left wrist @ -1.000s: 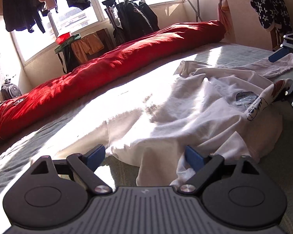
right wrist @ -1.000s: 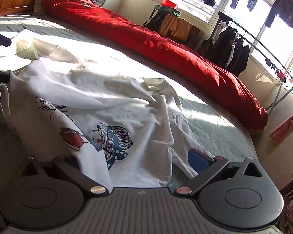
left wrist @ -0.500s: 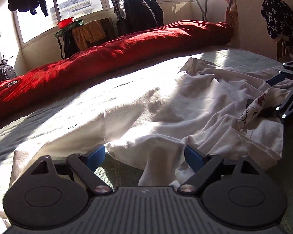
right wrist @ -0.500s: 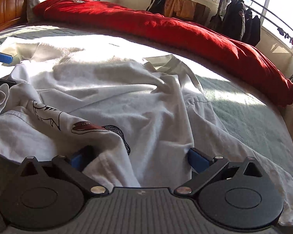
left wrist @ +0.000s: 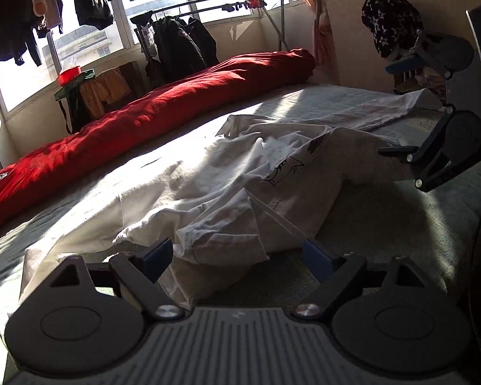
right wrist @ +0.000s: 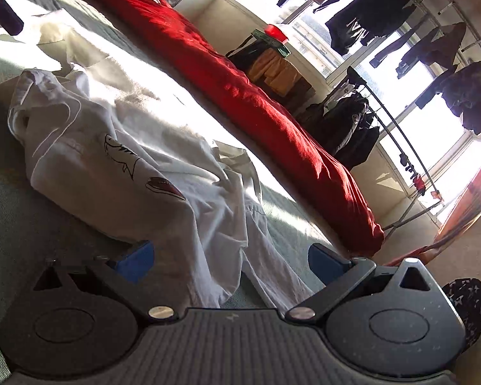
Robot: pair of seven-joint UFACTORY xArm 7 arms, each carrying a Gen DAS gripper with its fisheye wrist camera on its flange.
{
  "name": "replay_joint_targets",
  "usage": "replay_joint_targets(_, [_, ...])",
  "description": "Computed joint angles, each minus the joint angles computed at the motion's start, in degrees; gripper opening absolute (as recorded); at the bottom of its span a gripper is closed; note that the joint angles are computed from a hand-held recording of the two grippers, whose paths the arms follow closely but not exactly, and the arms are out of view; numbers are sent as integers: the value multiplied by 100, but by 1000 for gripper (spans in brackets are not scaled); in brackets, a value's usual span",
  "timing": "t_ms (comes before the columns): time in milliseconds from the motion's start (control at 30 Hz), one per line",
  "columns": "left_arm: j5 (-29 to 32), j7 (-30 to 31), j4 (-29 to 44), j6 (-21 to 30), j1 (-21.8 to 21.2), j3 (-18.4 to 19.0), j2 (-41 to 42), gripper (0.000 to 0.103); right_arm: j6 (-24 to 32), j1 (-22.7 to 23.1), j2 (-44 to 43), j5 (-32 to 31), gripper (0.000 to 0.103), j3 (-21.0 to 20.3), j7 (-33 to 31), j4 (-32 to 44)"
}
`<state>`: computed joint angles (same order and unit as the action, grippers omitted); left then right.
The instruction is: Fold clothes
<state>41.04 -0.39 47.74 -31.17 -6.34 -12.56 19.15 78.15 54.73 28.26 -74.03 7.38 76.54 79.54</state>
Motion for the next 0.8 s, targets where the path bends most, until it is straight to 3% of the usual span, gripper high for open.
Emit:
replay_joint_targets(133, [-304, 335, -153, -128, -236, 72, -59, 88, 718, 436, 183, -92, 103, 58, -146, 102])
replay_joint_targets(200, [-489, 529, -227, -191, -357, 104, -84, 88, 669, 478, 119, -17, 103, 129, -95, 46])
replay_joint_targets(367, [-2172, 2046, -385, -435, -1257, 496, -17, 88, 485, 524, 85, 73, 103, 193, 242, 88])
replay_joint_targets(567, [-2804, 2700, -248, -530, -1456, 472, 194, 88, 319, 652, 264, 40, 103, 132, 446, 306])
replay_joint_targets(733, [-4429, 4275, -13, -903, -2423, 925, 563, 88, 206, 650, 300, 177, 103, 77, 622, 381])
replay_joint_targets(800, [-5052, 4850, 128, -1152, -2725, 1022, 776, 83, 157, 631, 309, 249, 103, 65, 626, 399])
